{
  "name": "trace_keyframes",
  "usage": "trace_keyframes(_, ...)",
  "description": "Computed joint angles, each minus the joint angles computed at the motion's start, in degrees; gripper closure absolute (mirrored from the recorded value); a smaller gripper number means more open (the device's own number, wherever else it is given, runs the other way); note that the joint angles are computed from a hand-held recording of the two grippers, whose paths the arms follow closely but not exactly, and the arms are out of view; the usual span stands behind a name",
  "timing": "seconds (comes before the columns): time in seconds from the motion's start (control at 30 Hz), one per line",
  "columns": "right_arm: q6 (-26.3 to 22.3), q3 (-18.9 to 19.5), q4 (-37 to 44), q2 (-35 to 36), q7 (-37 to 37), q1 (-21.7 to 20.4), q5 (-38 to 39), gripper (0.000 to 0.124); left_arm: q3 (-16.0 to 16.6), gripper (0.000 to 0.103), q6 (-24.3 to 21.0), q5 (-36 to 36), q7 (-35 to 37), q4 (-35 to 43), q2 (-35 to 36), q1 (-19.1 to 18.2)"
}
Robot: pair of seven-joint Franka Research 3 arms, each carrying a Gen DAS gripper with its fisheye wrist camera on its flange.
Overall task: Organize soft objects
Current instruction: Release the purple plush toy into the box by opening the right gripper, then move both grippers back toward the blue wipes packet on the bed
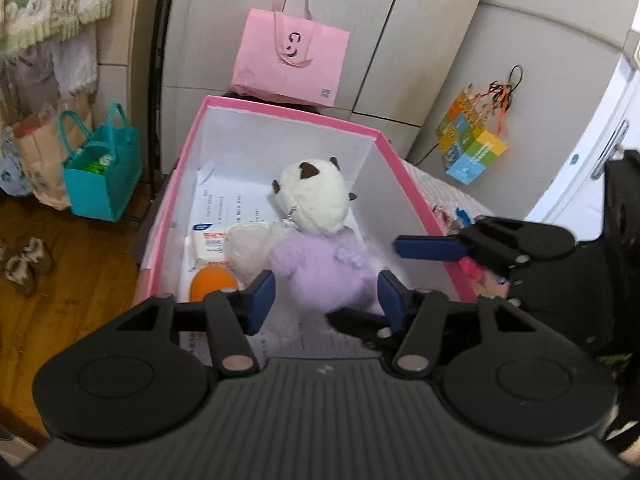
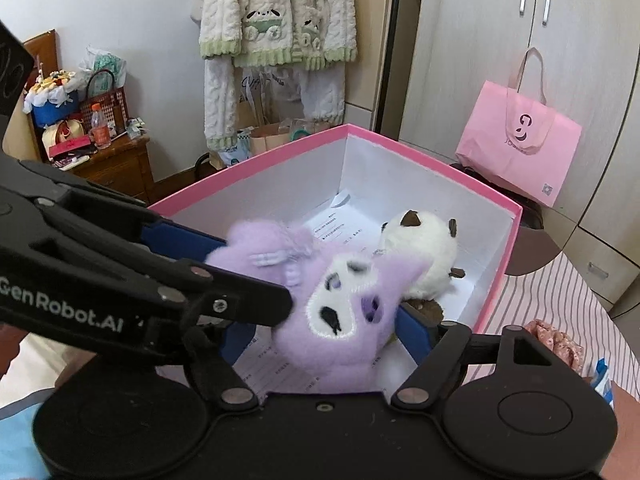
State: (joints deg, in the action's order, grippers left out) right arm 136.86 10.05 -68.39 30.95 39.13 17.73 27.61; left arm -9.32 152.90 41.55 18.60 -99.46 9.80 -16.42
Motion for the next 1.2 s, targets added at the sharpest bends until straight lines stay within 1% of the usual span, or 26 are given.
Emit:
trace_keyframes(0.07, 0.0, 0.2, -0.8, -0.7, -0.4, -0.6, 0.7, 0.041, 0.1, 0.038, -3.4, 3.4, -0.9, 1.1, 0.1, -1.3)
trace_keyframes(0.1, 0.5, 0.4, -1.8, -1.3, -1.2, -1.0, 1.4, 0.041, 0.1, 0.036, -4.1, 4.2, -1.3, 1.3, 0.1, -1.6)
trace_keyframes(0.2, 1.1, 0.6, -4.1, -3.0, -2.1, -1.7, 2.9, 0.039, 0.0, 0.035, -3.3, 5.8, -3.5, 1.0, -0.5, -1.7)
trace_keyframes(0.27, 2.4, 0.8, -6.2, -4.4, -3.5, -2.2, 4.3, 0.039, -0.1, 0.035, -2.8, 7.4, -5.1, 0.3, -1.4, -1.8)
trace_keyframes(0.43, 4.3, 1.3, -11.3, -8.9, -7.6, -3.8, 8.9, 0.039, -1.3, 0.034, -3.9, 12.1, -7.4, -1.0, -4.1, -2.4)
trace_keyframes(0.6, 4.2, 0.8, -15.7, -13.1, -11.8, -5.0, 13.7, 0.038, -3.2, 0.033, -6.3, 16.4, -9.1, -1.9, -6.7, -2.9)
trace_keyframes(0.77, 4.6, -0.3, -21.2, -18.2, -17.1, -5.5, 18.5, 0.038, -5.1, 0.032, -6.9, 17.2, -8.1, -3.0, -9.0, -3.1)
trace_keyframes(0.83, 4.6, -0.9, -23.3, -20.2, -19.4, -5.6, 20.3, 0.038, -5.8, 0.03, -7.1, 17.3, -7.7, -3.2, -9.7, -3.2)
trace_keyframes(0.93, 6.7, -2.0, -27.0, -23.3, -22.5, -5.2, 22.9, 0.037, -6.8, 0.027, -8.1, 19.2, -9.2, -3.4, -10.3, -3.7)
trace_keyframes(1.07, 7.8, -3.7, -30.7, -26.6, -26.4, -5.0, 26.4, 0.036, -8.0, 0.024, -9.8, 20.7, -8.9, -2.7, -10.0, -4.8)
trace_keyframes(1.2, 7.2, -5.7, -33.8, -29.4, -29.8, -5.4, 29.8, 0.034, -8.5, 0.018, -10.4, 21.5, -7.3, -1.3, -8.9, -6.1)
